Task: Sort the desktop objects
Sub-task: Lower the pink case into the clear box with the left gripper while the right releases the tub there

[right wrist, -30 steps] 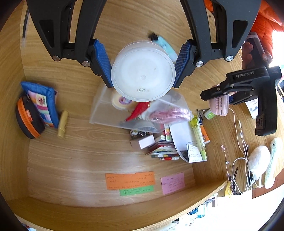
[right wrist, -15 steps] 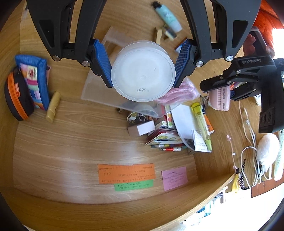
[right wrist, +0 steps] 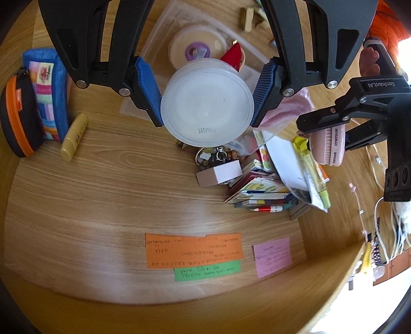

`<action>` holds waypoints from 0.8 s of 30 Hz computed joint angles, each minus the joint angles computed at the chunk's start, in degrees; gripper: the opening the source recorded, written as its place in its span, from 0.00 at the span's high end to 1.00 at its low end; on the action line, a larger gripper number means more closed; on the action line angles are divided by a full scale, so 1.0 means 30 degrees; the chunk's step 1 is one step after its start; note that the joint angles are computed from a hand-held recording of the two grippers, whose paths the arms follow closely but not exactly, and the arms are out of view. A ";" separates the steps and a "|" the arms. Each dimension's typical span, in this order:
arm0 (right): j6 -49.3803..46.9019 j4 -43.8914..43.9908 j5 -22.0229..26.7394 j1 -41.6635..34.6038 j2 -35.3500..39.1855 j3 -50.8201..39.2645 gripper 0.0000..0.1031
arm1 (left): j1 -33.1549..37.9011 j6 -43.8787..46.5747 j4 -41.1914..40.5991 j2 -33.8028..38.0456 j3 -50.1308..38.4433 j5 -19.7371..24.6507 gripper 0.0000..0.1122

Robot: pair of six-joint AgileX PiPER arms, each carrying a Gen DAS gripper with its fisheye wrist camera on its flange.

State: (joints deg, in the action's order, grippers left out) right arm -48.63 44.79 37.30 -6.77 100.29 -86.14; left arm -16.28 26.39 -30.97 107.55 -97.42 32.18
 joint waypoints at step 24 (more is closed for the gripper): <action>0.5861 -0.7643 -0.2030 0.3077 0.2719 -0.1252 0.41 | 0.0035 -0.4588 0.4492 0.6475 -0.7960 0.4103 0.45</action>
